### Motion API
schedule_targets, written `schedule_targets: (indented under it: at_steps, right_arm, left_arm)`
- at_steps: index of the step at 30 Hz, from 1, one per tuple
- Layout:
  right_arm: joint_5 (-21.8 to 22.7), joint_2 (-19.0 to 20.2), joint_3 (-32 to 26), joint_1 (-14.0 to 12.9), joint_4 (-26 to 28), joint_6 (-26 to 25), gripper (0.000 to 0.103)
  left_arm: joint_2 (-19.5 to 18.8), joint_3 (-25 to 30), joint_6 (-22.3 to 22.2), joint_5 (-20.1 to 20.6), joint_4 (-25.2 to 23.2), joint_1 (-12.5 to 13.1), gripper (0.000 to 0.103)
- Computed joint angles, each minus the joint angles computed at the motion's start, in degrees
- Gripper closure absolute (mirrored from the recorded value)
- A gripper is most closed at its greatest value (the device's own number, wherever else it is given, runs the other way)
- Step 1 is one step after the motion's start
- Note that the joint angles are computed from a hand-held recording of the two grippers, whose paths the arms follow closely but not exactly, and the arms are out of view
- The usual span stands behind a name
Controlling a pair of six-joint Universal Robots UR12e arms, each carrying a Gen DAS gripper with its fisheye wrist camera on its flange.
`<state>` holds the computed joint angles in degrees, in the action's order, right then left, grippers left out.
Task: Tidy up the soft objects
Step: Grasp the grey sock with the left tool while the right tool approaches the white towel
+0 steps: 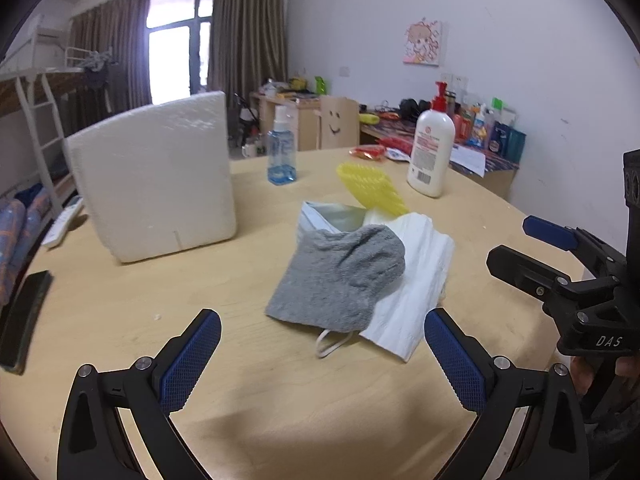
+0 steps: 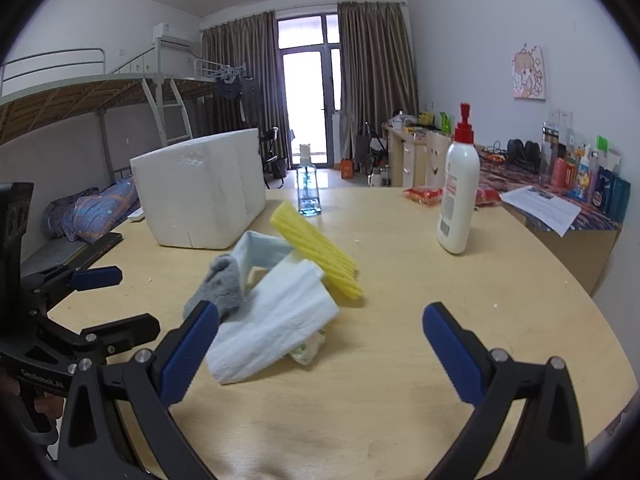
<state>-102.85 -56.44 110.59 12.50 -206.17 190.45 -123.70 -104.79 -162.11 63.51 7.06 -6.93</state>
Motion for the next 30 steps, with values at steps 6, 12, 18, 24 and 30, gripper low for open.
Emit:
schedule_targets:
  at_steps: [6,12,18,24,30]
  right_arm:
    - [1.9,-0.1,0.0,-0.7,1.4,0.7,0.000]
    - [4.6,0.4,-0.7,-1.1,3.0,0.1,0.000]
    - [5.4,0.6,-1.2,-1.5,4.6,0.1,0.000]
    - [6.0,0.7,-1.7,-1.7,6.1,0.0,0.000]
    - [6.8,1.0,-2.5,-1.4,7.7,-0.4,0.000]
  left_arm:
    - [-1.0,3.1,2.0,-1.0,-6.1,-0.4,0.012]
    - [-2.1,5.6,4.6,-2.1,-11.0,-1.1,0.019]
    - [-3.0,7.9,6.2,-1.5,-15.8,-1.6,0.040]
    - [-3.3,8.6,5.9,-2.1,-16.9,-1.3,0.059]
    - [-3.4,9.0,4.6,-7.3,-19.2,0.3,0.070]
